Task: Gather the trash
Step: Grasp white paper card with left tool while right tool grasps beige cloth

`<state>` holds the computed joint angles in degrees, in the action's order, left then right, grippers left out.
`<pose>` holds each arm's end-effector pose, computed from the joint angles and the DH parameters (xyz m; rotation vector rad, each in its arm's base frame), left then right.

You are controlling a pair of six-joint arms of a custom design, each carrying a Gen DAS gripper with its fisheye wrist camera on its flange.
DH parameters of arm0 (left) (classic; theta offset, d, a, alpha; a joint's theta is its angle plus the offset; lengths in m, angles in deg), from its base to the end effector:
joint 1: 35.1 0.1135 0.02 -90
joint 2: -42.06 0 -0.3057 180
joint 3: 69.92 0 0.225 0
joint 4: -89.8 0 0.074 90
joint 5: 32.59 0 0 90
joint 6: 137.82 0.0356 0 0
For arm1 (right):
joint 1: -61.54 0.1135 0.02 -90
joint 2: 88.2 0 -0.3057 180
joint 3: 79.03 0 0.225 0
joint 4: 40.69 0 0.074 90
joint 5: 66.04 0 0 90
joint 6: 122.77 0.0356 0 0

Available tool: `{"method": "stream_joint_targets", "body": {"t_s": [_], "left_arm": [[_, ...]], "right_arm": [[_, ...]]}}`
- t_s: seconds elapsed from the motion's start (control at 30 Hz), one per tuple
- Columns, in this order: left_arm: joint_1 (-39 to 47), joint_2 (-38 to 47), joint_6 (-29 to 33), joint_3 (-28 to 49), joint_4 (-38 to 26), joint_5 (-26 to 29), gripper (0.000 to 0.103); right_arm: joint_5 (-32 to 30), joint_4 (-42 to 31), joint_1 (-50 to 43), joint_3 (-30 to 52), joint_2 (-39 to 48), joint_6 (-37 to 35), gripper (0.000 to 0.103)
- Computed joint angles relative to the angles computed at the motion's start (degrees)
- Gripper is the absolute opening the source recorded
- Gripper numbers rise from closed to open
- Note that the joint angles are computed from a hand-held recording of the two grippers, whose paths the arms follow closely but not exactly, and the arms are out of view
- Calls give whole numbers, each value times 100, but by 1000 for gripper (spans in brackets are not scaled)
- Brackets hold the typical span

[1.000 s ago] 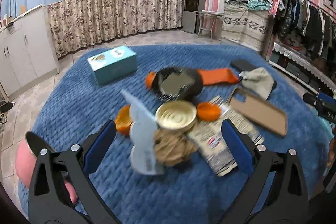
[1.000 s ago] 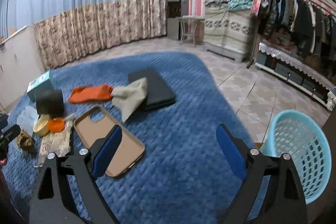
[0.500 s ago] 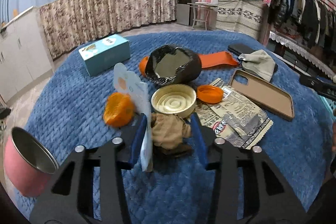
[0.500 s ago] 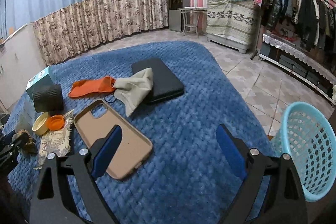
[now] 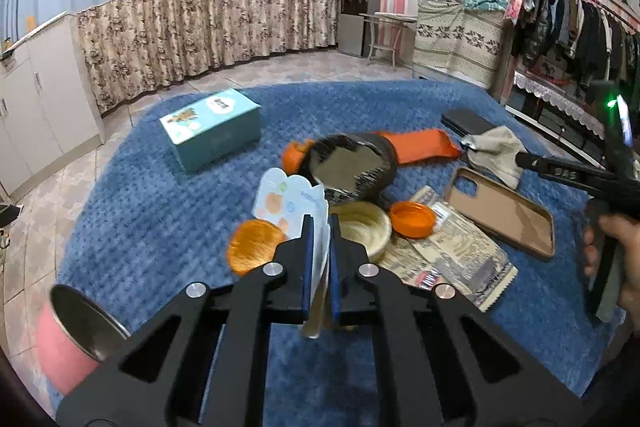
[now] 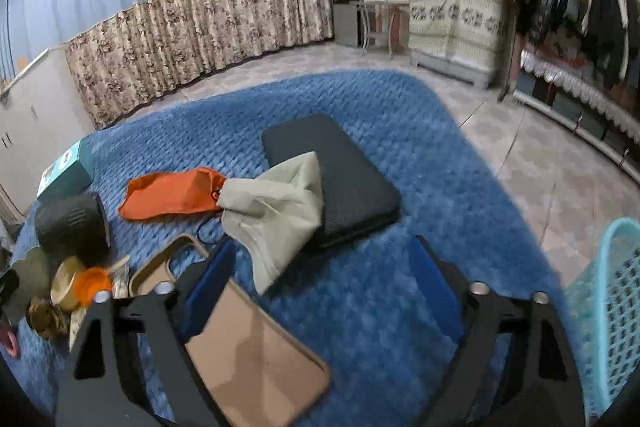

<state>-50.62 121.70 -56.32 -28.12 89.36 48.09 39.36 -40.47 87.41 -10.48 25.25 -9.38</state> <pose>0.2216 -0.0556 0.2086 0.0485 2.2284 -0.0471 0.3443 0.1564 0.1590 0.0805 2.3172 0.1183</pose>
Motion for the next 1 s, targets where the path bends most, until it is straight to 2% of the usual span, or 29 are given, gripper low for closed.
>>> {"method": "stream_joint_targets", "body": {"t_s": [0.1, 0.2, 0.23, 0.27, 0.3, 0.37, 0.47, 0.63, 0.7, 0.73, 0.77, 0.9, 0.93, 0.97, 1.0], "left_arm": [[290, -74, 114, 46, -139, 142, 5], [505, -104, 116, 93, -214, 271, 5], [592, -121, 91, 111, -251, 351, 5], [659, -138, 66, 136, -294, 418, 5], [695, -147, 51, 167, -327, 450, 5], [704, -209, 37, 233, -416, 450, 5], [552, -323, 74, 321, -544, 269, 3], [414, -348, 9, 454, -821, 66, 6], [352, -335, -42, 414, -886, 115, 27], [282, -334, -86, 365, -852, 30, 48], [195, -343, -121, 268, -765, -88, 58], [33, -28, -201, 75, -575, -198, 58], [64, 27, -239, 27, -548, -132, 54], [139, 89, -267, -8, -511, -3, 43], [198, 119, -282, -28, -486, 121, 38]], "right_arm": [[-155, -82, 20, 317, 307, -123, 58], [84, -57, 133, 377, 369, -304, 45], [99, -13, 138, 348, 331, -395, 27], [118, 18, 139, 314, 292, -435, 21], [153, 63, 148, 271, 247, -445, 21], [108, 223, 111, 113, 108, -475, 14], [-26, 460, 42, -134, -101, -419, 9], [-17, 795, -17, -654, -578, -451, 8], [13, 877, -37, -861, -768, -449, 8], [13, 904, -49, -925, -826, -446, 8], [12, 943, -68, -1014, -904, -446, 8], [13, 979, -115, -1181, -1051, -466, 8], [-29, 981, -150, -1201, -1050, -447, 8], [-78, 999, -194, -1229, -1054, -442, 8], [-120, 1006, -229, -1246, -1061, -432, 8]]}}
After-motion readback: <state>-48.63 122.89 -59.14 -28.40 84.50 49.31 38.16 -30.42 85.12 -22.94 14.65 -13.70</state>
